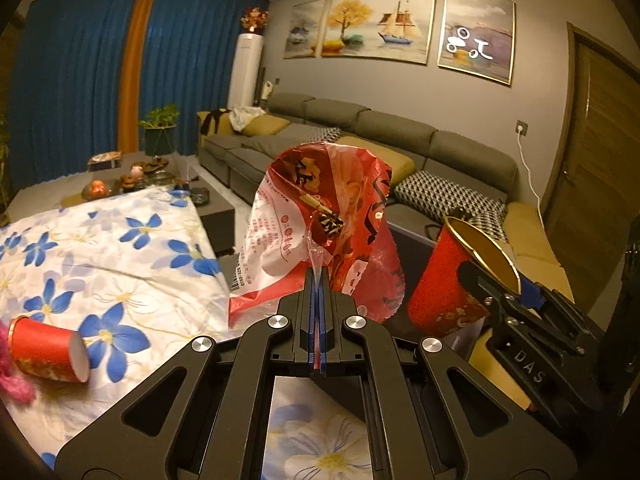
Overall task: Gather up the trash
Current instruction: 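Open both grippers to drop the snack bag and cup into the bin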
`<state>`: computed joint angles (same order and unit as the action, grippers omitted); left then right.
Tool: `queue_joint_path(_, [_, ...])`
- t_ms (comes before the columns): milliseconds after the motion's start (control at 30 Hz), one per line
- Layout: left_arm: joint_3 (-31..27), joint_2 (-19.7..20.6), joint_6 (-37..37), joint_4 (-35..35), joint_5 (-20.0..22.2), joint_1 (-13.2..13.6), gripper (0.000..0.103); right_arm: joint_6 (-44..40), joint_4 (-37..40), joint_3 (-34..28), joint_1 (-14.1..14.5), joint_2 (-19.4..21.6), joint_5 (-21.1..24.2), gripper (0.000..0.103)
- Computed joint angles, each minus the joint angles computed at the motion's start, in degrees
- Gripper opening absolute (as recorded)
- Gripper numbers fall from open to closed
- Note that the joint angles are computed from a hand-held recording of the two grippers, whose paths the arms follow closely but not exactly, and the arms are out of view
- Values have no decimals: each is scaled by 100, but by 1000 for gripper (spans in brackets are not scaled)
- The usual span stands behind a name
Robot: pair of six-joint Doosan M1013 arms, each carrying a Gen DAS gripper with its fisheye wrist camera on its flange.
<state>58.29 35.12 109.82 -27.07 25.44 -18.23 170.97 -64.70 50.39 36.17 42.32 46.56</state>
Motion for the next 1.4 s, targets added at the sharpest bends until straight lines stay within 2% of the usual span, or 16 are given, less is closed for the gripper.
queue_joint_path(767, [-775, 608, 220, -480, 938, -41, 0, -108, 329, -35, -106, 48, 38, 46])
queue_joint_path(1233, [-895, 703, 486, -897, 1123, -3, 1, -228, 517, -100, -147, 99, 34, 48])
queue_joint_path(1333, [-903, 708, 485, -885, 1136, 3, 7, -250, 532, -103, -153, 103, 16, 49])
queue_joint_path(1400, [-877, 696, 444, -878, 1105, 4, 25, -254, 551, -96, -157, 101, 5, 50])
